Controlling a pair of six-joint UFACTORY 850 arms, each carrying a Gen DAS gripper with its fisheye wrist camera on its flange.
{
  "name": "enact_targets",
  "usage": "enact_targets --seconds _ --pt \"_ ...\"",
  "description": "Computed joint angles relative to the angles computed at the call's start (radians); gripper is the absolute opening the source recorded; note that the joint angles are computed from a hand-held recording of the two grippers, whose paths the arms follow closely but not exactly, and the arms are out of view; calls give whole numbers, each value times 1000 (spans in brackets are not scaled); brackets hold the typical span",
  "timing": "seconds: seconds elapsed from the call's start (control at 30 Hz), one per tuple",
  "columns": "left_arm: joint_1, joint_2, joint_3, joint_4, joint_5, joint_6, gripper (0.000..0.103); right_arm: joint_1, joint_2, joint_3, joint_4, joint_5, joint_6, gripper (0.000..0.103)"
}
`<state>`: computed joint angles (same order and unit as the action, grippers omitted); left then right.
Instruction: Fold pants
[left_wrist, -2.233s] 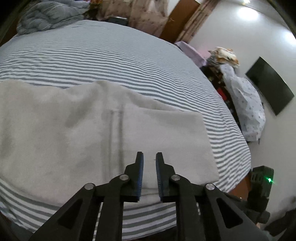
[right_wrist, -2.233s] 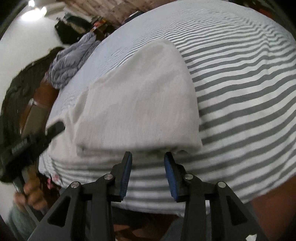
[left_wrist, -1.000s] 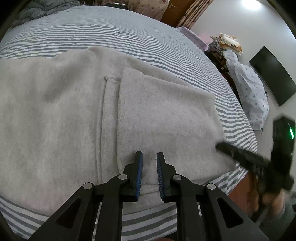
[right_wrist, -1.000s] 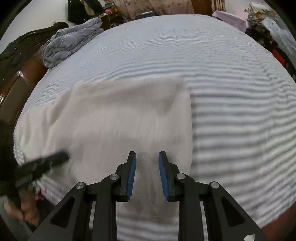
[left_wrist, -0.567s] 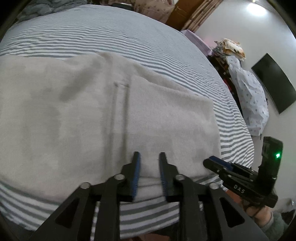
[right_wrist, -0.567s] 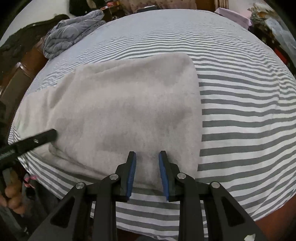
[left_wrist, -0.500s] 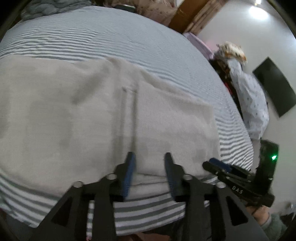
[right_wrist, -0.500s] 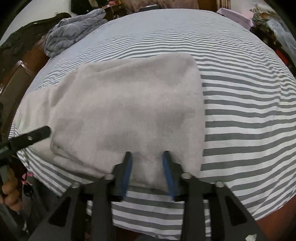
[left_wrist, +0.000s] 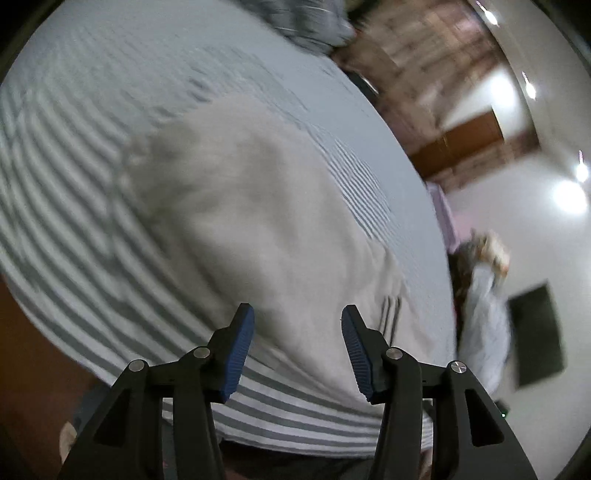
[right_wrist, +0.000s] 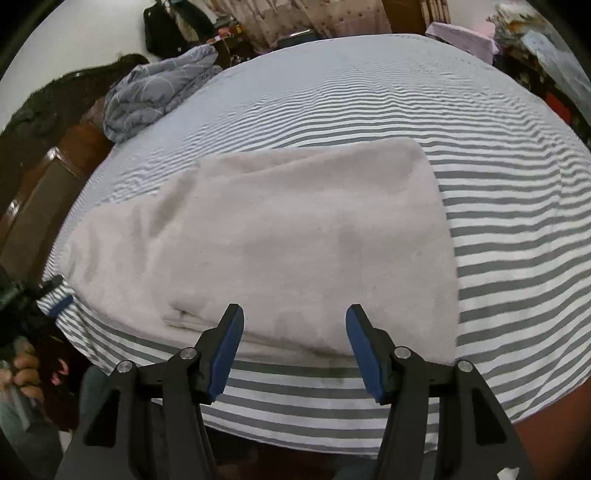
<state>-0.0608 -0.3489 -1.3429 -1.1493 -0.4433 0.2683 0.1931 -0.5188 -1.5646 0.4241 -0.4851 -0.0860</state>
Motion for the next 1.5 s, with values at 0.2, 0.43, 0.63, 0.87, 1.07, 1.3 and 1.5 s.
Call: enact_targets --seconds 0.2,0.43,0.63,0.87,1.07,1.3,1.5 --pt "77 -25 55 -267 -64 149 50 17 3 -4 -16 -3 40 55" --pt "107 -52 83 -424 -88 229 51 31 -7 -26 -64 -15 88 55" --pt "119 -101 53 -496 -109 296 52 45 -22 -48 -90 -24 119 55" --pt "135 -152 20 -585 -138 385 53 54 -37 -67 -114 -30 142 55" --pt "133 -193 -46 -550 -129 363 59 69 -72 -113 -183 -43 191 55" --pt "120 -186 -44 -556 -82 368 42 96 -158 -216 -331 -95 268 55" --pt "96 -168 -54 -533 -21 358 20 104 -175 -229 -350 -96 261 62"
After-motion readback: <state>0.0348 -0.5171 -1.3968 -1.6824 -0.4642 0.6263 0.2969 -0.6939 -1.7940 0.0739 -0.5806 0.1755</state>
